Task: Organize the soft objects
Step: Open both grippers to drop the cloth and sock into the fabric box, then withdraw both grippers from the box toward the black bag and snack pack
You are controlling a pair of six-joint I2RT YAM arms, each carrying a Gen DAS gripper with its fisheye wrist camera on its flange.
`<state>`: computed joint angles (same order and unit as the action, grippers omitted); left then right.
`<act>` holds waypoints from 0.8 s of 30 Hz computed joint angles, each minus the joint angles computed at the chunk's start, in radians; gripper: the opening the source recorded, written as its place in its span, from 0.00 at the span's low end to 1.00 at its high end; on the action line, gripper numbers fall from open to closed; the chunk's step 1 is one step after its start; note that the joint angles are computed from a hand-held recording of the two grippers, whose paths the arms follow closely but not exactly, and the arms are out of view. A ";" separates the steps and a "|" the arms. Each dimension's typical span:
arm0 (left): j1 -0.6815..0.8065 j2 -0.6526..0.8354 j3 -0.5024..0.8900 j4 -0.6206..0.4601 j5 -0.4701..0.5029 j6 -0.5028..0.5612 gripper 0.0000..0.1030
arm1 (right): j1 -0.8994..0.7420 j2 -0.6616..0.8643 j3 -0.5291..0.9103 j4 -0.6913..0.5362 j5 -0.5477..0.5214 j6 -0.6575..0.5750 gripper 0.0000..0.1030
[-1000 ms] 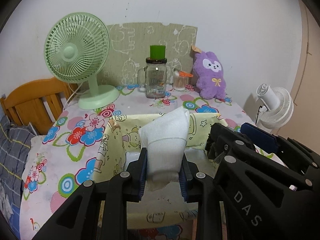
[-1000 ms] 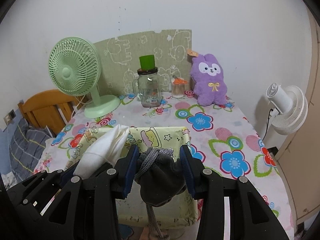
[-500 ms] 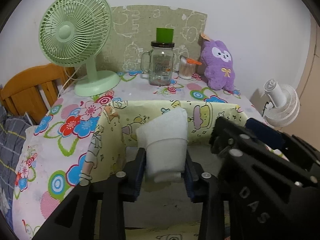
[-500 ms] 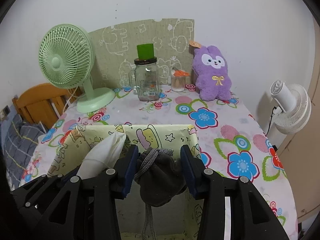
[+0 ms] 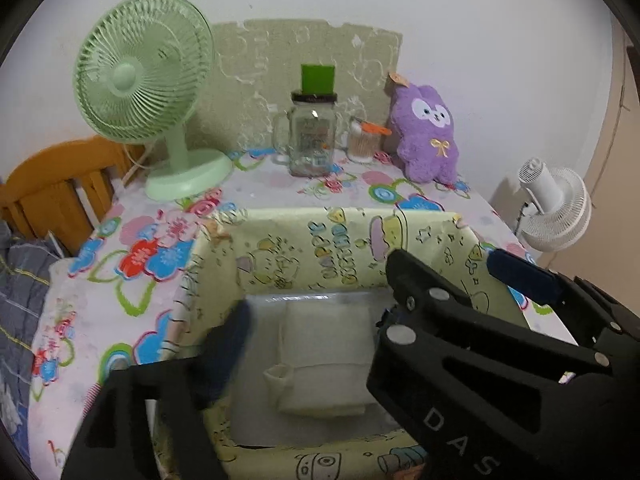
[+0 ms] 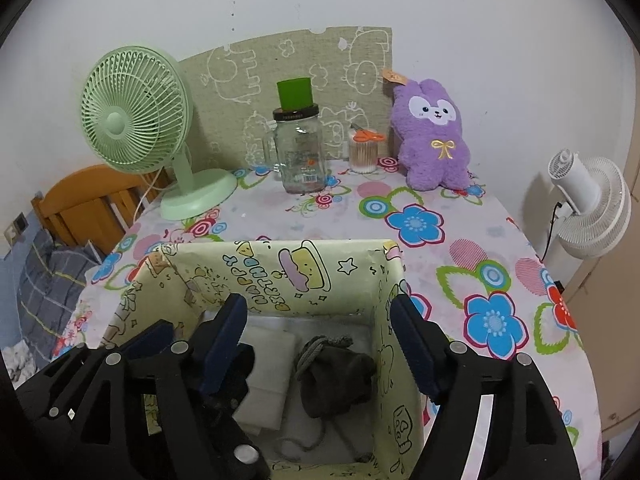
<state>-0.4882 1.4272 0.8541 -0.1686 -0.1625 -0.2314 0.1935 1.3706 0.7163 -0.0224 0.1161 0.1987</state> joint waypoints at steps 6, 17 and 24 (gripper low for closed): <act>-0.015 -0.045 -0.009 -0.009 -0.006 0.008 0.85 | 0.029 -0.079 -0.034 0.004 0.080 -0.009 0.95; -0.090 -0.169 -0.044 -0.057 -0.146 -0.010 0.97 | 0.042 -0.235 -0.085 -0.058 0.076 -0.005 0.98; -0.132 -0.256 -0.072 -0.107 -0.177 -0.040 0.98 | 0.075 -0.354 -0.112 -0.130 0.108 0.001 0.99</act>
